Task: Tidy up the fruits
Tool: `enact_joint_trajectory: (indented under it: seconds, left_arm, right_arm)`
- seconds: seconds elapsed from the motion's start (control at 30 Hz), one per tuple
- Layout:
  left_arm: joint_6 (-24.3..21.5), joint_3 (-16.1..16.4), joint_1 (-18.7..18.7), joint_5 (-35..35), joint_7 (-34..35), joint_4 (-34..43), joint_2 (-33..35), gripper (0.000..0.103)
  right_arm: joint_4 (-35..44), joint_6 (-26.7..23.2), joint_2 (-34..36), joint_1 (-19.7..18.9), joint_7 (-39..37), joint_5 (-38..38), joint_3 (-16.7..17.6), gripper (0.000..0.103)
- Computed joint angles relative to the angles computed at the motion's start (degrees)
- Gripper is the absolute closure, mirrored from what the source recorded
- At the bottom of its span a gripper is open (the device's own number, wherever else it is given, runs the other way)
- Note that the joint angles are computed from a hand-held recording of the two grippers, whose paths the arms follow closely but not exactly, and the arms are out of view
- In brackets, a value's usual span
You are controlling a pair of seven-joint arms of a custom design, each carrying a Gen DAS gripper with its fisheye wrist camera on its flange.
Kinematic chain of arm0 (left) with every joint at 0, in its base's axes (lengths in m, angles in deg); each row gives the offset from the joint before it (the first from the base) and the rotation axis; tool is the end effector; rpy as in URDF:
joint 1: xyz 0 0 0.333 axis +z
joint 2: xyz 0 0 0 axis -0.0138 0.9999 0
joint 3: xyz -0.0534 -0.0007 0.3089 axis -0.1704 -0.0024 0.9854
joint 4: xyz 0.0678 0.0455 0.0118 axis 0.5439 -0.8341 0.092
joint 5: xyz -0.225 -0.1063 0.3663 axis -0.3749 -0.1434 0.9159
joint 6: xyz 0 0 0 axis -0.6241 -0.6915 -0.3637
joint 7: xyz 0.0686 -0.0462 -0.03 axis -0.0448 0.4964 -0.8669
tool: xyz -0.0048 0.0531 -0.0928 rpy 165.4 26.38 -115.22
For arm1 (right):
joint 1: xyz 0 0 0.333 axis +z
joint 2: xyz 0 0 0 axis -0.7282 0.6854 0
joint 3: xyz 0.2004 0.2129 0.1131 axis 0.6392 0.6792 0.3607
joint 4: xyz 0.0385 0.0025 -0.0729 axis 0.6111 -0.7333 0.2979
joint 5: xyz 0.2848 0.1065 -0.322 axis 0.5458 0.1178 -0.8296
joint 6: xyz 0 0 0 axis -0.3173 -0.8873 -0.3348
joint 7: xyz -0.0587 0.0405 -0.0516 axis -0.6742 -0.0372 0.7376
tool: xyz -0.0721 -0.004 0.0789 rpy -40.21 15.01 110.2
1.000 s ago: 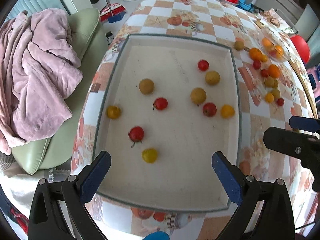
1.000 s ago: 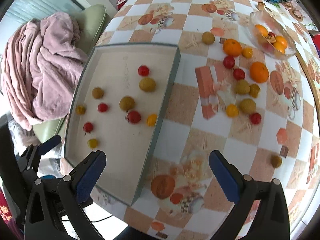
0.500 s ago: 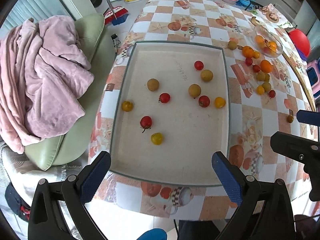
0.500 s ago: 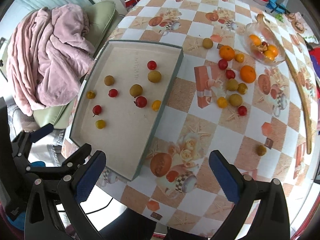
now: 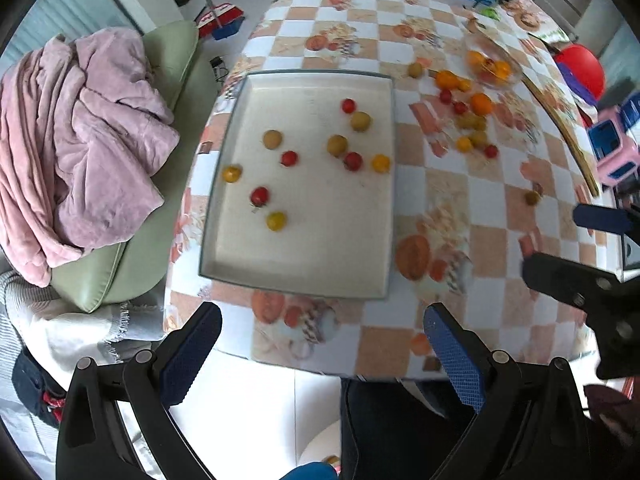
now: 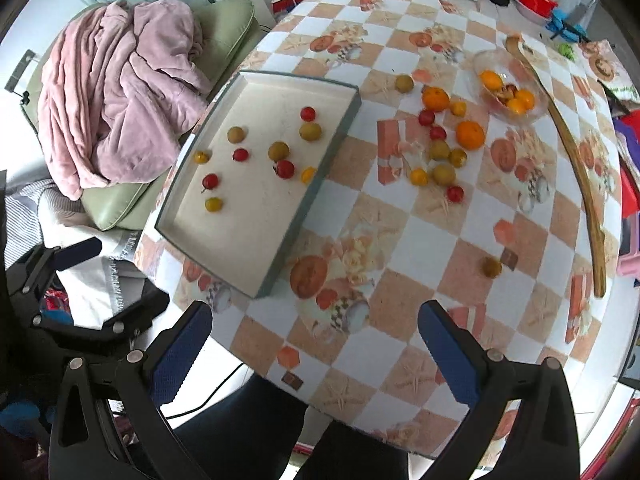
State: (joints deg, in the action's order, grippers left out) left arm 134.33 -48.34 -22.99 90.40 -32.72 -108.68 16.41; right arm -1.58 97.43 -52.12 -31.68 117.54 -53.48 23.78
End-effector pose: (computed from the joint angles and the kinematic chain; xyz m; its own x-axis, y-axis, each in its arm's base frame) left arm 0.5304 -0.3797 0.5369 0.1598 -0.9830 -0.0905 -0.9771 -0.1445 -0.1559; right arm 0.6642 0.2582 0.5166 0.4447 -0.8553 -0.2659 -0.8954 -0.4175 -0.1547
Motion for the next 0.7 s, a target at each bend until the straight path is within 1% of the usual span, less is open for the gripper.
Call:
enact_joint_trajectory:
  seconds: [0.1, 0.27, 0.37, 0.47, 0.63, 0.7]
  left_arm:
    - [-3.0, -0.6, -1.3, 2.1, -0.3, 2.7, 1.3, 0.002]
    - [-4.2, -0.4, -1.8, 3.3, 0.6, 3.0, 0.9, 0.002]
    - [-2.5, 0.0, -1.0, 3.2, 2.4, 1.5, -0.3, 0.002]
    - [0.1, 0.4, 0.1, 3.4, 6.3, -0.7, -1.7, 0.002]
    - [2.9, 1.0, 2.2, 5.0, 15.7, -4.6, -3.7, 0.002]
    - [4.7, 1.5, 3.4, 4.2, 19.1, -6.4, -4.7, 0.002]
  right_arm:
    - [-1.7, 0.0, -1.0, -0.6, -0.3, 1.6, 0.0, 0.0]
    - [-3.4, 0.5, -2.0, -0.4, 0.6, 1.6, -0.1, 0.0]
    - [-3.3, 1.6, -2.1, 0.3, 2.7, 0.6, -0.1, 0.0]
    - [-2.4, 3.2, -1.3, 1.5, 5.9, -1.3, 0.1, 0.0]
    - [-0.6, 5.4, 0.5, 4.5, 13.2, -5.9, 0.4, 0.0]
    - [1.3, 4.6, 1.9, 5.9, 16.0, -8.1, 0.6, 0.0]
